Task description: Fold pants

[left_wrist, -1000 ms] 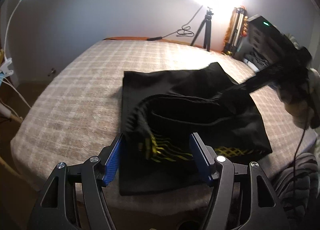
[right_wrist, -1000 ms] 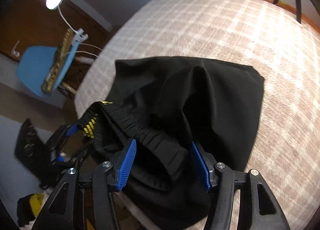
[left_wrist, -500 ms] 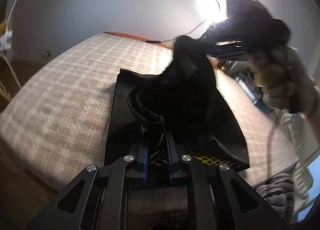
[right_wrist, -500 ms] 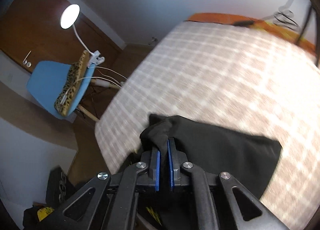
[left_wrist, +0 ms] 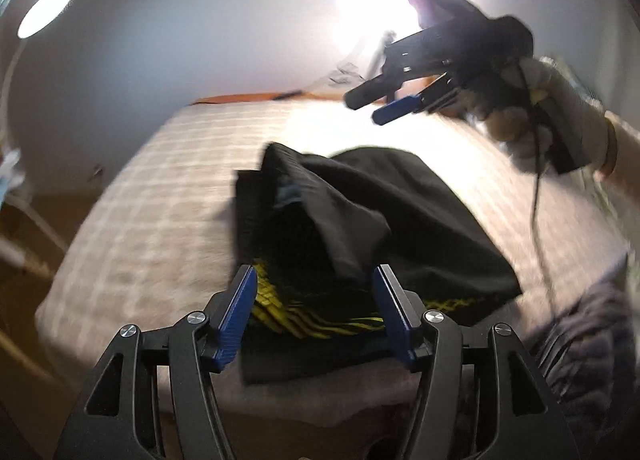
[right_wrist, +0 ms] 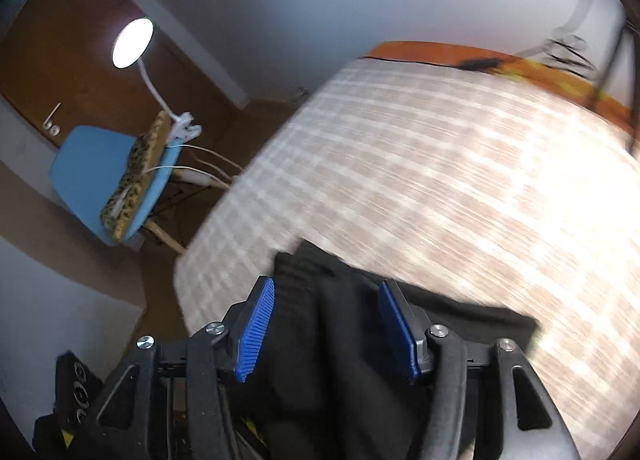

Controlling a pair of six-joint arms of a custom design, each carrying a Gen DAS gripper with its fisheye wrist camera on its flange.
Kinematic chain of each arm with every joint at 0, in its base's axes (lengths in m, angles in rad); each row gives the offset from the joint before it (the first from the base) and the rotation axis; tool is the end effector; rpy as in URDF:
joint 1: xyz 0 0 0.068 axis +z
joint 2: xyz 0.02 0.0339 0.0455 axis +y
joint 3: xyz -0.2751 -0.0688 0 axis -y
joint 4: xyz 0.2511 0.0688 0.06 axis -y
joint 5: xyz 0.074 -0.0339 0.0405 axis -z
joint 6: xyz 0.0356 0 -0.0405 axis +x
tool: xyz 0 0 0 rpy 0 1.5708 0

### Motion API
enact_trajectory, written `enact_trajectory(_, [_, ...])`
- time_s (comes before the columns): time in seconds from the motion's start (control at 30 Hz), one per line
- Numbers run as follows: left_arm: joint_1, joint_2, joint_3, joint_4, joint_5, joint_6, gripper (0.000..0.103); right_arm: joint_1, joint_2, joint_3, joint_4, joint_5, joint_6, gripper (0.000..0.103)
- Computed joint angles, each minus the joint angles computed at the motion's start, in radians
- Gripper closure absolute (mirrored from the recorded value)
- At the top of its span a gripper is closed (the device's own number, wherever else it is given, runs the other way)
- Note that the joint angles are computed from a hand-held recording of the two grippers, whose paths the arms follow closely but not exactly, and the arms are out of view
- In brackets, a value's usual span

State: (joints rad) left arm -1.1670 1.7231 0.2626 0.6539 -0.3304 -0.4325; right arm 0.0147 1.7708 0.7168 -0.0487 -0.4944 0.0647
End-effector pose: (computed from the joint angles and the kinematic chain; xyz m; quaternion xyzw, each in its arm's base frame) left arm 0.0984 -0.2010 0.0647 0.2714 0.8762 -0.1574 0.3657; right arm 0.2981 0.0213 0.1004 -0.0332 0.9443 0.2468 0.2152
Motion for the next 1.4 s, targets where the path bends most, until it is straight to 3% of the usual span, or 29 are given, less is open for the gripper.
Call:
enact_trajectory(0.13, [0.022, 0.151, 0.089, -0.004, 0.043, 0.053, 0.048, -0.106, -0.022, -0.104, 0.004, 0.004, -0.093, 0.045])
enact_trajectory(0.17, [0.022, 0.181, 0.108, -0.004, 0.045, 0.064, 0.061, -0.128, -0.024, -0.124, 0.000, -0.011, -0.118, 0.045])
enact_trajectory(0.2, [0.020, 0.192, 0.118, -0.011, 0.048, 0.067, 0.080, -0.142, -0.035, -0.149, 0.001, -0.021, -0.139, 0.045])
enact_trajectory(0.27, [0.020, 0.183, 0.137, -0.045, 0.059, 0.056, 0.086, -0.147, -0.053, -0.184, 0.006, -0.028, -0.159, 0.045])
enact_trajectory(0.43, [-0.008, 0.002, 0.076, -0.025, 0.090, 0.015, 0.087, -0.113, -0.130, -0.241, 0.008, -0.039, -0.166, 0.045])
enact_trajectory(0.53, [0.017, -0.057, 0.067, -0.027, 0.167, 0.008, 0.087, -0.066, -0.207, -0.268, 0.002, -0.096, -0.173, 0.045])
enact_trajectory(0.63, [0.023, -0.106, 0.061, -0.070, 0.207, 0.025, 0.087, 0.029, -0.277, -0.303, 0.030, -0.070, -0.158, 0.045])
enact_trajectory(0.7, [0.010, -0.135, 0.067, -0.153, 0.182, 0.054, 0.087, 0.089, -0.296, -0.321, 0.054, -0.021, -0.134, 0.045])
enact_trajectory(0.8, [0.025, -0.135, 0.071, -0.248, 0.210, 0.088, 0.085, 0.110, -0.264, -0.333, 0.084, -0.004, -0.139, 0.045])
enact_trajectory(0.9, [0.003, -0.078, 0.075, -0.319, 0.132, 0.065, 0.082, 0.118, -0.205, -0.319, 0.118, 0.044, -0.137, 0.045])
enact_trajectory(1.07, [0.036, -0.098, -0.008, -0.244, 0.116, -0.032, 0.078, 0.057, -0.136, -0.292, 0.168, 0.064, -0.128, 0.045])
enact_trajectory(1.17, [0.010, -0.148, -0.018, -0.241, 0.060, -0.063, 0.077, 0.036, -0.106, -0.266, 0.180, 0.058, -0.131, 0.045])
enact_trajectory(1.3, [-0.024, -0.222, -0.006, -0.248, -0.009, -0.083, 0.077, 0.107, -0.046, -0.194, 0.201, 0.073, -0.106, 0.054])
enact_trajectory(1.4, [0.009, -0.187, 0.014, -0.180, 0.047, -0.056, 0.077, 0.175, 0.043, -0.107, 0.222, 0.070, -0.093, 0.054])
